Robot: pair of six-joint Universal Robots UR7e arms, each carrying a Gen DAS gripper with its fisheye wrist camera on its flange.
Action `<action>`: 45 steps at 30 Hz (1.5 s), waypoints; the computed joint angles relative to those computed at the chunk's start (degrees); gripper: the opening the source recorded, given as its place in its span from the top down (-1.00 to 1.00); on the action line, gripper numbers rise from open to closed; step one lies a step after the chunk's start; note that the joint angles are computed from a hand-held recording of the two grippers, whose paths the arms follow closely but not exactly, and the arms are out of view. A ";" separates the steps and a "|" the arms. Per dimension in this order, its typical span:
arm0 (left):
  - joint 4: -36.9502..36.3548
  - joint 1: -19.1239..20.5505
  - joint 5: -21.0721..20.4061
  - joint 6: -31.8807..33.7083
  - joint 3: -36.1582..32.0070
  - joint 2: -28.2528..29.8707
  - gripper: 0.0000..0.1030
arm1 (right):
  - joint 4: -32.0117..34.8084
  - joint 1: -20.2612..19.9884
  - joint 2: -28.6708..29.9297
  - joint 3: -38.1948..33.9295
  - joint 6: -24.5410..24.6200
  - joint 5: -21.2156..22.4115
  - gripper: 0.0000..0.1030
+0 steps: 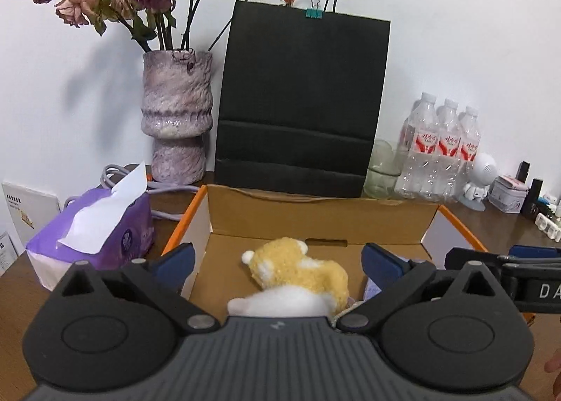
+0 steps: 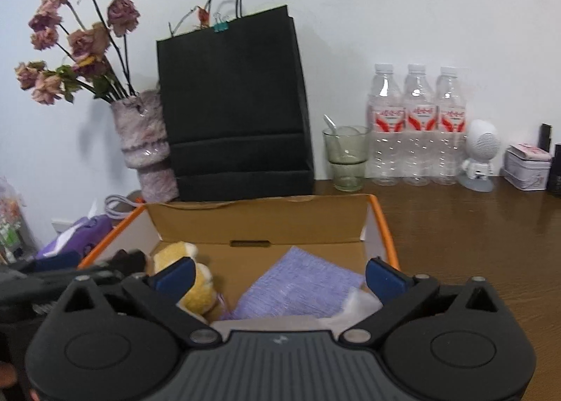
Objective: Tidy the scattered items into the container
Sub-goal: 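Carry both held items into the cardboard box and open both grippers, then grasp the green tissue pack with the left gripper while the right grasps the black chocolate bar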
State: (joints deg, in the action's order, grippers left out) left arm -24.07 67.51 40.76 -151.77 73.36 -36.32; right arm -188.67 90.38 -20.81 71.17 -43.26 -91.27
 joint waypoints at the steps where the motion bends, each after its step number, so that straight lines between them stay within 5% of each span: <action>1: -0.37 -0.13 -0.25 0.31 0.21 -0.07 -1.00 | -0.02 -0.05 -0.20 0.19 0.21 0.17 -1.00; 28: 0.40 -0.40 -0.46 0.62 0.19 0.01 -1.00 | 0.58 0.33 -0.73 0.54 -0.80 -0.49 -1.00; 45: -7.72 -3.12 -3.52 2.33 13.51 -7.94 -1.00 | -5.65 -0.72 -6.73 10.94 -3.49 0.06 -1.00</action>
State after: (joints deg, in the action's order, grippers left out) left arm -31.78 64.39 37.24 -149.44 86.87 -44.26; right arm -194.32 89.66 -27.53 82.11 -46.74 -91.21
